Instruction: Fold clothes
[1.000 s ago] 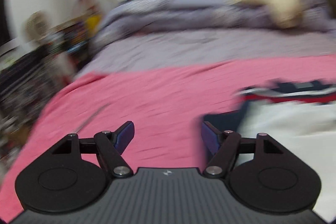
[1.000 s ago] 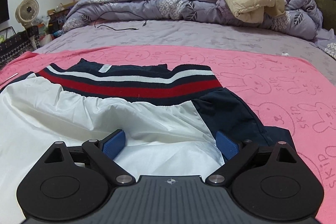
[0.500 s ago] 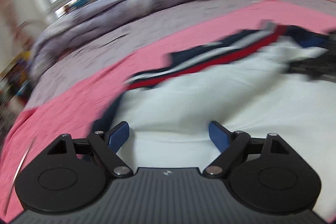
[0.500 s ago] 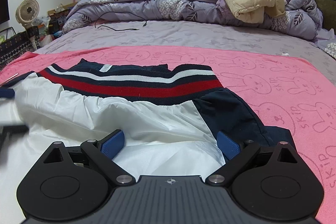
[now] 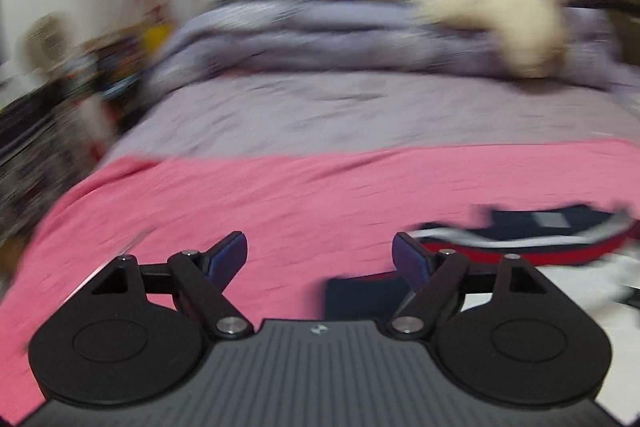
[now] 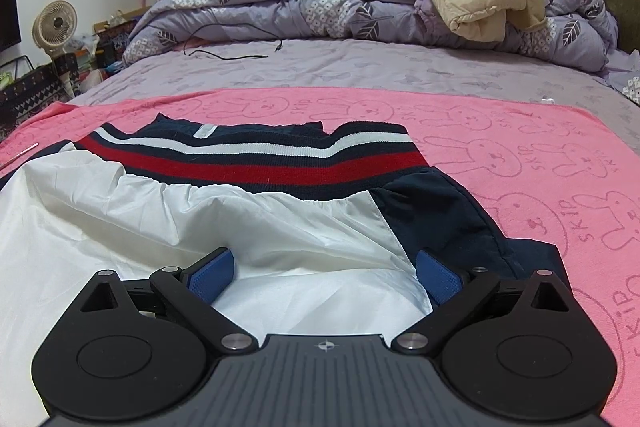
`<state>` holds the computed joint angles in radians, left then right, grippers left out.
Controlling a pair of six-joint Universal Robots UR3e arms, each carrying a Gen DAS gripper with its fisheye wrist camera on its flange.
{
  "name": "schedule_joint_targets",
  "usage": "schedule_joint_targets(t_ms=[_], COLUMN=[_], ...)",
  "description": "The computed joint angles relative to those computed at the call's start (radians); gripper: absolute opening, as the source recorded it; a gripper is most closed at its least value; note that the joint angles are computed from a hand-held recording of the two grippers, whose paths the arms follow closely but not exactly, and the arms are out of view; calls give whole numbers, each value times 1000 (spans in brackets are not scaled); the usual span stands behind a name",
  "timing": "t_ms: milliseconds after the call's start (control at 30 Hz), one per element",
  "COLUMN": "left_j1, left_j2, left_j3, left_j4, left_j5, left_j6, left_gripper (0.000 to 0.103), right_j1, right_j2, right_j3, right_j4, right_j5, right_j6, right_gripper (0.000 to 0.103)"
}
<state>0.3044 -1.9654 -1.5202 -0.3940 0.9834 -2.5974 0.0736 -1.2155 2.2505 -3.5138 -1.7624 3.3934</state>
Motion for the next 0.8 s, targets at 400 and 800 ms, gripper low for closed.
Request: schedule_joint_targets(t_ms=[400, 800], left_j1=[-252, -276], left_j2=[-382, -454], left_j3=[397, 585], left_j4=[-156, -394], left_j5=[236, 261], left_j6=[38, -78], left_gripper=[103, 103], right_j1=[-4, 9], right_j2=[4, 7], right_j3=[-3, -37], right_j4=[-3, 52], right_j5=[14, 4], right_j6=[-5, -10], right_gripper=[100, 103])
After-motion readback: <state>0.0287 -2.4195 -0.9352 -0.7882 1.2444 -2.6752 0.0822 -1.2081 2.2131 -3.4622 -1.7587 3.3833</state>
